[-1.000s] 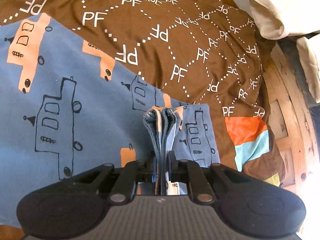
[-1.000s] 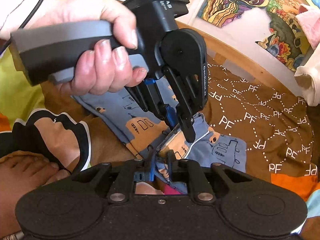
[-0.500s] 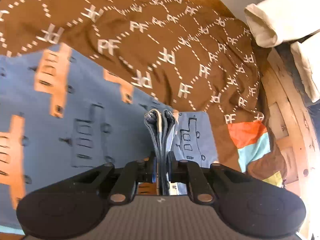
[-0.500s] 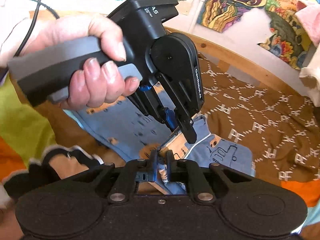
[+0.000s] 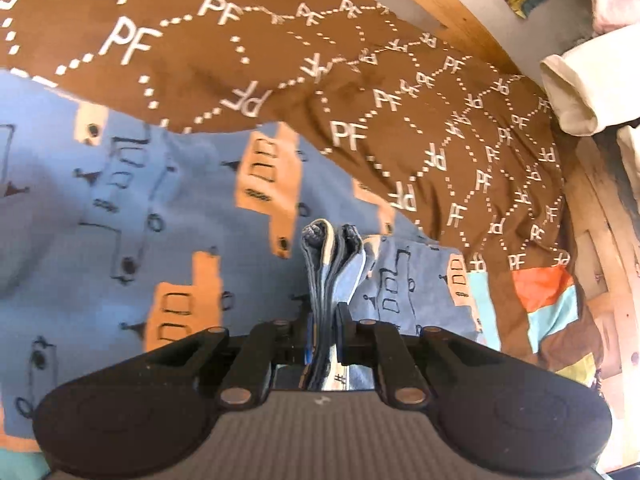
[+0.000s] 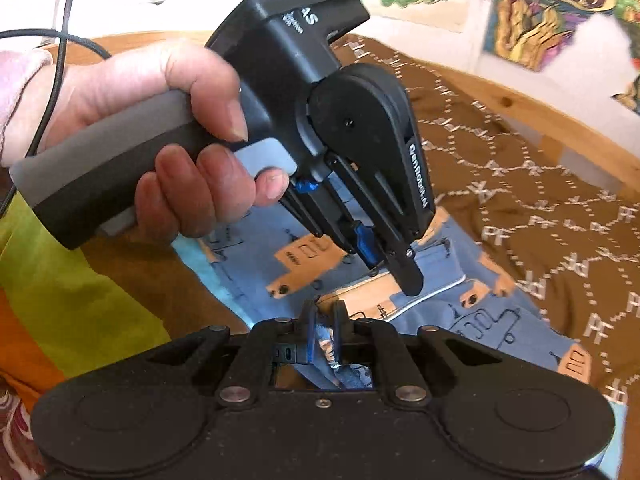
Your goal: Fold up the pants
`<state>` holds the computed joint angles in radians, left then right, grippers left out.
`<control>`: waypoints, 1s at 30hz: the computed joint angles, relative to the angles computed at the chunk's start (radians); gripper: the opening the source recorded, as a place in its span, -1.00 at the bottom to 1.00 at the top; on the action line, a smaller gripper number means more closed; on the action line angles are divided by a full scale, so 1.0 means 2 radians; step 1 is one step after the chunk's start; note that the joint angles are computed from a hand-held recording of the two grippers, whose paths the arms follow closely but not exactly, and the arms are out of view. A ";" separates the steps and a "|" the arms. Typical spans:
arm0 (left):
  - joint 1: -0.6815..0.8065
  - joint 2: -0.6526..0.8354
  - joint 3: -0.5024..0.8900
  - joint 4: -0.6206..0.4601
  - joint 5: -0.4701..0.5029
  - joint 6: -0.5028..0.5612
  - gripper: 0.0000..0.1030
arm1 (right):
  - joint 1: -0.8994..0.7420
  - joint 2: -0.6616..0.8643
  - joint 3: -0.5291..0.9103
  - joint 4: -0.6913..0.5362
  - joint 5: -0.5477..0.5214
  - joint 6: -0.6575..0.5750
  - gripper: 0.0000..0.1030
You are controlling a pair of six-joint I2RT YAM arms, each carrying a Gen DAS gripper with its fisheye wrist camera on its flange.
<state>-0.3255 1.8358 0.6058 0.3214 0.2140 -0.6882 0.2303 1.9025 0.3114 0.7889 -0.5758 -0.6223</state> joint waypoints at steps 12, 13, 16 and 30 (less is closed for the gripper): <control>-0.003 -0.015 -0.037 0.007 -0.045 -0.008 -0.39 | -0.054 -0.012 -0.013 -0.016 -0.031 -0.070 0.13; -0.010 -0.023 -0.044 0.008 -0.057 -0.015 -0.39 | -0.077 -0.016 -0.008 -0.020 -0.032 -0.078 0.17; -0.037 -0.049 -0.062 0.006 -0.095 -0.027 -0.39 | -0.121 -0.009 0.044 -0.057 -0.033 -0.082 0.31; -0.095 -0.137 -0.104 -0.039 -0.151 -0.055 -0.01 | -0.068 0.034 0.204 -0.175 -0.034 -0.150 0.77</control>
<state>-0.5147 1.5627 0.3972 0.2443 -0.0873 -0.7983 0.0942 1.9698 0.7196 0.4397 -0.6442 -0.9217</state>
